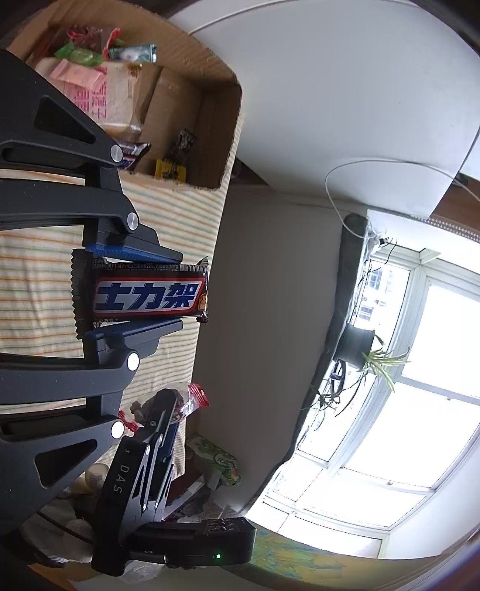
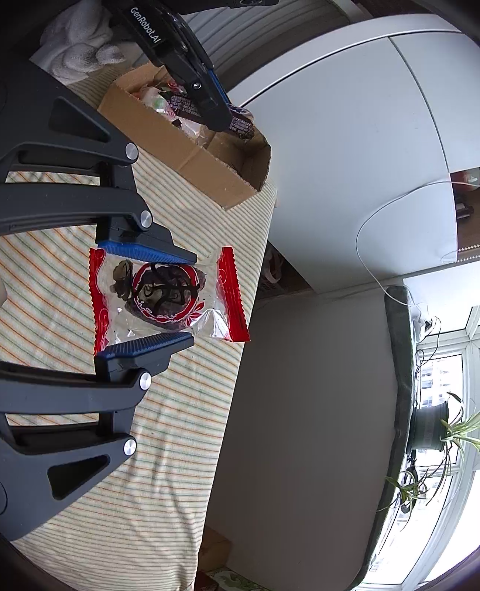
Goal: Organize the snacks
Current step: 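Carry the Snickers bar and candy bag into the box and open both tools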
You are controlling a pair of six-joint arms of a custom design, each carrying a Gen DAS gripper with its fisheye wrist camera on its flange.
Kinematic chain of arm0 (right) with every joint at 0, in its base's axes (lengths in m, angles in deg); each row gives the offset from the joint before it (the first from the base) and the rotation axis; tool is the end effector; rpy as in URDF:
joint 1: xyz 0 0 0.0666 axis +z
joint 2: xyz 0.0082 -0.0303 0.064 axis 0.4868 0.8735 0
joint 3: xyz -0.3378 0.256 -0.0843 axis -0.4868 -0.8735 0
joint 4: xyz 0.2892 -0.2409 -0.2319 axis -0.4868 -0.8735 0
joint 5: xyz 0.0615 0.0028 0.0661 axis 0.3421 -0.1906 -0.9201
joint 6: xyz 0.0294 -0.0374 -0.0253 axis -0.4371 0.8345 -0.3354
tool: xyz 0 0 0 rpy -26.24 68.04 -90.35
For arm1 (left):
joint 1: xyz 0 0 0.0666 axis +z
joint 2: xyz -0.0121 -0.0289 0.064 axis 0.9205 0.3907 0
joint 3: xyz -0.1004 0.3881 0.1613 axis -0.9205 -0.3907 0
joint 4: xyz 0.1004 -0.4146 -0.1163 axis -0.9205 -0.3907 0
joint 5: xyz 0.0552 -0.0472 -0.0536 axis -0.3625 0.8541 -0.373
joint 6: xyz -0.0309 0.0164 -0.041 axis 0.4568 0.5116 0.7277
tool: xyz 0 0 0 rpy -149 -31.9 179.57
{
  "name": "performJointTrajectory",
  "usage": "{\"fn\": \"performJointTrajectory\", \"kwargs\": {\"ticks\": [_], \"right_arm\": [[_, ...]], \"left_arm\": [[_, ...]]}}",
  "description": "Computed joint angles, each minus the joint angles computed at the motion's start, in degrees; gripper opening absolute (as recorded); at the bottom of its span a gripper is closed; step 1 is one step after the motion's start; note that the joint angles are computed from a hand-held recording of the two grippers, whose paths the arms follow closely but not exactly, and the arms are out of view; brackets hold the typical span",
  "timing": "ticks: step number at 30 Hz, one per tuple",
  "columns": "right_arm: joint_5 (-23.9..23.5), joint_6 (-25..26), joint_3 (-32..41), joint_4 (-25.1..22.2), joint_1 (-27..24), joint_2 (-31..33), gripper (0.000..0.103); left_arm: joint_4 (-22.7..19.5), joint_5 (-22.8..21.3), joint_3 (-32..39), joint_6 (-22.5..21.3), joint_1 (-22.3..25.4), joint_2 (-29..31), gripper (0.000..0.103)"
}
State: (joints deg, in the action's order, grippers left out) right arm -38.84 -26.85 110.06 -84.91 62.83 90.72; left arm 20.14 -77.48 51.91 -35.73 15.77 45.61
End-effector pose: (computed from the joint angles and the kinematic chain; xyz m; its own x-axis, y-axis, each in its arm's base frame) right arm 0.3713 0.2528 0.3810 -0.6086 -0.3155 -0.7281 -0.5881 0.7954 0.1469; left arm 0.2468 -0.2720 0.3897 -0.5092 -0.2808 -0.8135 -0.0987 0.9581 -0.2689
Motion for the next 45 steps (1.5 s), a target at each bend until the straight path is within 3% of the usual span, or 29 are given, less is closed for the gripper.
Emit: {"fn": "performJointTrajectory", "kwargs": {"ticks": [11,14,23,31,45], "right_arm": [[0.3,-0.5,0.9,1.2,7.7,0.3,0.038],[0.7,-0.4,1.3,1.5,10.3,0.7,0.038],[1.0,-0.8,2.4,2.0,17.3,3.3,0.038],[0.6,-1.0,3.1,2.9,21.6,5.8,0.038],[0.0,0.2,4.6,2.7,22.6,9.4,0.039]], "left_arm": [[-9.4,-10.5,-3.2,3.8,-0.6,-7.9,0.027],[-12.4,-11.5,-4.2,5.7,0.5,-9.5,0.027],[-17.2,-10.2,-7.5,9.3,5.0,-14.0,0.027],[-17.2,-7.1,-9.2,9.9,8.2,-15.7,0.026],[-17.8,-6.9,-8.9,10.1,8.7,-15.1,0.027]]}}
